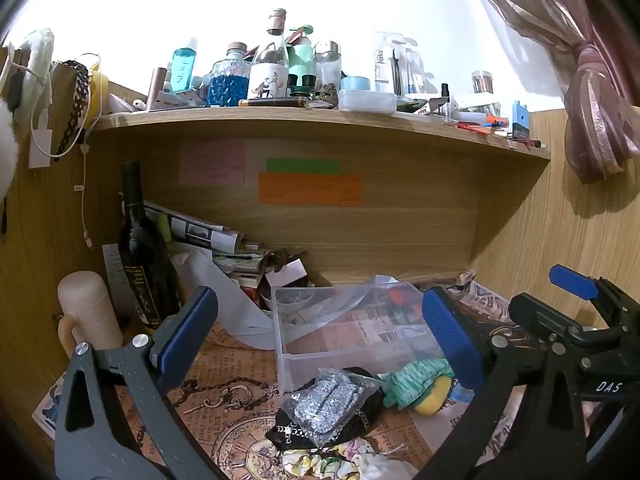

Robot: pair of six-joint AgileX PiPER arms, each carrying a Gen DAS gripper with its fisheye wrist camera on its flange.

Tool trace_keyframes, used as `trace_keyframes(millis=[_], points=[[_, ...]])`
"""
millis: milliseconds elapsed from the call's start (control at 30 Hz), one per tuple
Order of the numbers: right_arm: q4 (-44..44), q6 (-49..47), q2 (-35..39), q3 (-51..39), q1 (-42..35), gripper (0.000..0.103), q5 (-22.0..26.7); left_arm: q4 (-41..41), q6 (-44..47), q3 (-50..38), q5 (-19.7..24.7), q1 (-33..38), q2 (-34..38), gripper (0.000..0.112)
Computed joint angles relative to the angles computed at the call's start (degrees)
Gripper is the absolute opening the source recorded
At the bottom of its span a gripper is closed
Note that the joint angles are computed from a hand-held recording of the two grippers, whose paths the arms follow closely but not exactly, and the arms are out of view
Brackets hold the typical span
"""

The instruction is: Organize soft objects

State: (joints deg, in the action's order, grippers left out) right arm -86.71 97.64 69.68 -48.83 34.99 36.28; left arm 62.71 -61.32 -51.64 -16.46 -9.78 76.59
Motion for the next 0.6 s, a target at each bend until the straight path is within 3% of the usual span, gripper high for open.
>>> trace_keyframes(millis=[600], points=[[0.04, 0.11, -0.30, -0.10, -0.21, 0.103, -0.43, -1.45, 1.69, -0.93, 0.88, -0.89, 0.93, 0.103]])
